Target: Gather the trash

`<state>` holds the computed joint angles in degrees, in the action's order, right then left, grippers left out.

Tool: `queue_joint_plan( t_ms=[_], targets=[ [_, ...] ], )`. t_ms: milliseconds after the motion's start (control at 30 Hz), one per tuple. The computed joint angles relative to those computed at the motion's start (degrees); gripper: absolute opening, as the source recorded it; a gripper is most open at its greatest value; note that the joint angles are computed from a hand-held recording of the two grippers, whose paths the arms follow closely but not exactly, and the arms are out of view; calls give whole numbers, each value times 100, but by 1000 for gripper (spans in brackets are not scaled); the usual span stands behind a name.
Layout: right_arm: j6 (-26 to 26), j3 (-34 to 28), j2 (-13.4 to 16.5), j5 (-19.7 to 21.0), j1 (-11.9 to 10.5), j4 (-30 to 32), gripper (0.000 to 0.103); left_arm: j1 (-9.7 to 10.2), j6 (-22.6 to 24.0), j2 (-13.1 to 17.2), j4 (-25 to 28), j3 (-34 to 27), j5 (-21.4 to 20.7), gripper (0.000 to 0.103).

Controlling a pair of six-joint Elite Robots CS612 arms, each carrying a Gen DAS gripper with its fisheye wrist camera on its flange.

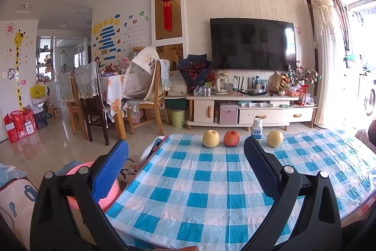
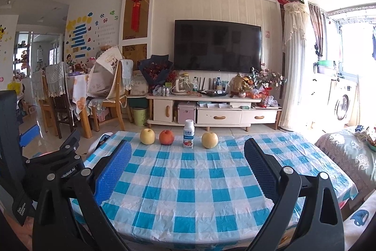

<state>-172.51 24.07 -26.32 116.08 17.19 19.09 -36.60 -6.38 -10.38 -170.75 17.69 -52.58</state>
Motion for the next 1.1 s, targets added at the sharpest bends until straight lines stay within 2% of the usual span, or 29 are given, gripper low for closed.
queue_joint_plan(
  t_ms=[433,667,967,1100],
  targets=[
    [-25,-46,14,3,2,88,95,-7,-60,-96,-6,162,-2,99],
    [1,-259,134,-69,-15,241,96,1,-62,-65,52,127,-17,99],
    [66,-741,407,-156,-54,571,96,34,-107,256,481,-438,-63,99],
    [107,-1264,692,-240,-83,902,96,45,-131,551,892,-1012,-63,99]
  ],
)
